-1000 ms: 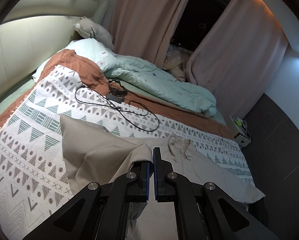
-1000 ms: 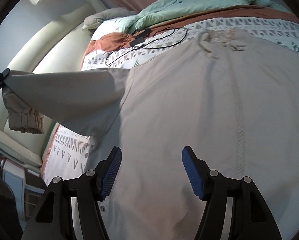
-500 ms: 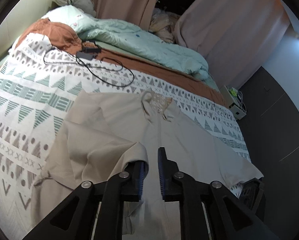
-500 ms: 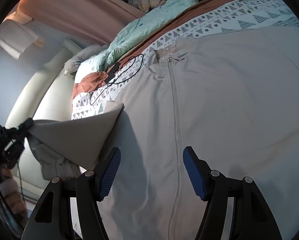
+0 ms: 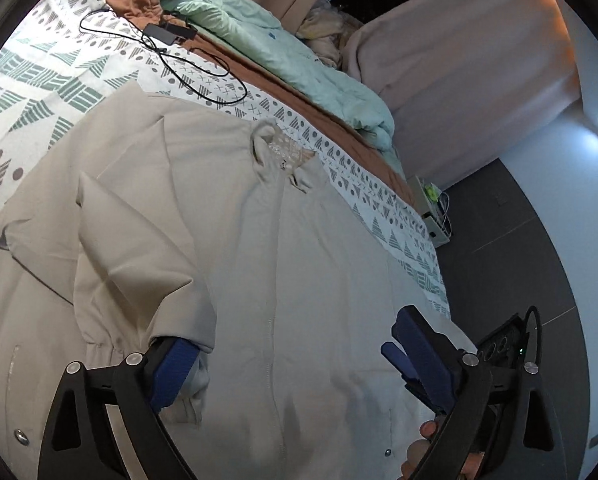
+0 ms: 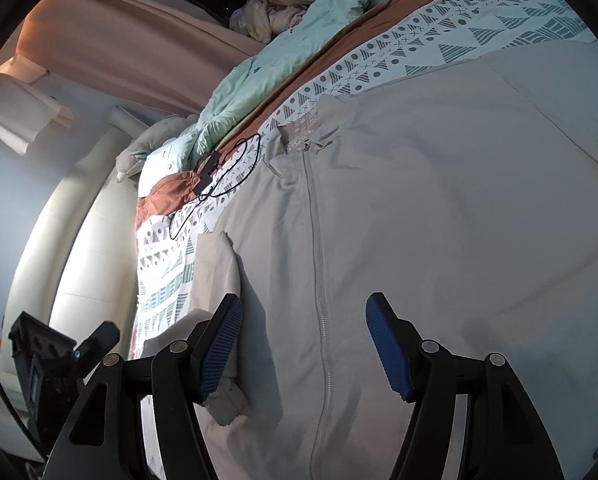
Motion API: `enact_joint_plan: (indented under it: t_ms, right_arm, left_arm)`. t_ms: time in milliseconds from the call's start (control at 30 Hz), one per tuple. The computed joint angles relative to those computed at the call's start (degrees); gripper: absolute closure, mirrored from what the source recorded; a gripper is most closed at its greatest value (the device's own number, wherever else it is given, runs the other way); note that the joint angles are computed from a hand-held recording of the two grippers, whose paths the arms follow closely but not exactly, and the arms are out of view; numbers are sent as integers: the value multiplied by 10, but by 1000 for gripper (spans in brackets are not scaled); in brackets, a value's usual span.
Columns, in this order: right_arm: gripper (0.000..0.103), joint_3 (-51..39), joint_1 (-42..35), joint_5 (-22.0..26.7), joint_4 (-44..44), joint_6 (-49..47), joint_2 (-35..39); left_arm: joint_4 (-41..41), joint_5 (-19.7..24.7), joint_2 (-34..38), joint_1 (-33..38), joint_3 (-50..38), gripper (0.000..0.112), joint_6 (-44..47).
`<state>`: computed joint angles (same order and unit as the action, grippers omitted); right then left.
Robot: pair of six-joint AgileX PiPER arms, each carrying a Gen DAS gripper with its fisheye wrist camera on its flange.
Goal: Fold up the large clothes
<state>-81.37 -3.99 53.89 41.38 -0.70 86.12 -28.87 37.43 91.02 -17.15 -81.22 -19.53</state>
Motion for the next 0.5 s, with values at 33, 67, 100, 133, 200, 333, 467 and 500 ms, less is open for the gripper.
enact_joint_plan:
  t_ms: [33,67,100,133,200,333,467,500]
  right_arm:
    - [38,-1,4,-2,-10,6,-3]
    - [38,-3,8,-4,-20,11,-6]
    - [38,-4,13,-5,-27,15,-9]
    - [38,-4,18,-6,-32,17,-12]
    - [38,-5,26,-9,-44,20,-19]
    - [38,-4,40,-18,-92,51,-40]
    - [38,5,63,-20,-144,76,-68]
    - [38,6,74,-19,-162,82,-74]
  left_arm:
    - [10,3,-6,-1,6,17,-9]
    - [16,11,-9,0,5,17,-17]
    - [1,12,-14,4,11,17,-10]
    - [-22,5,-24,7,29,17,6]
    - [-49,3,-40,8,53,17,31]
    - [-90,26,-64,20,88,17,84]
    - [-44,17,-137,48,142,17,67]
    - [-21,17,-153,58,149,17,52]
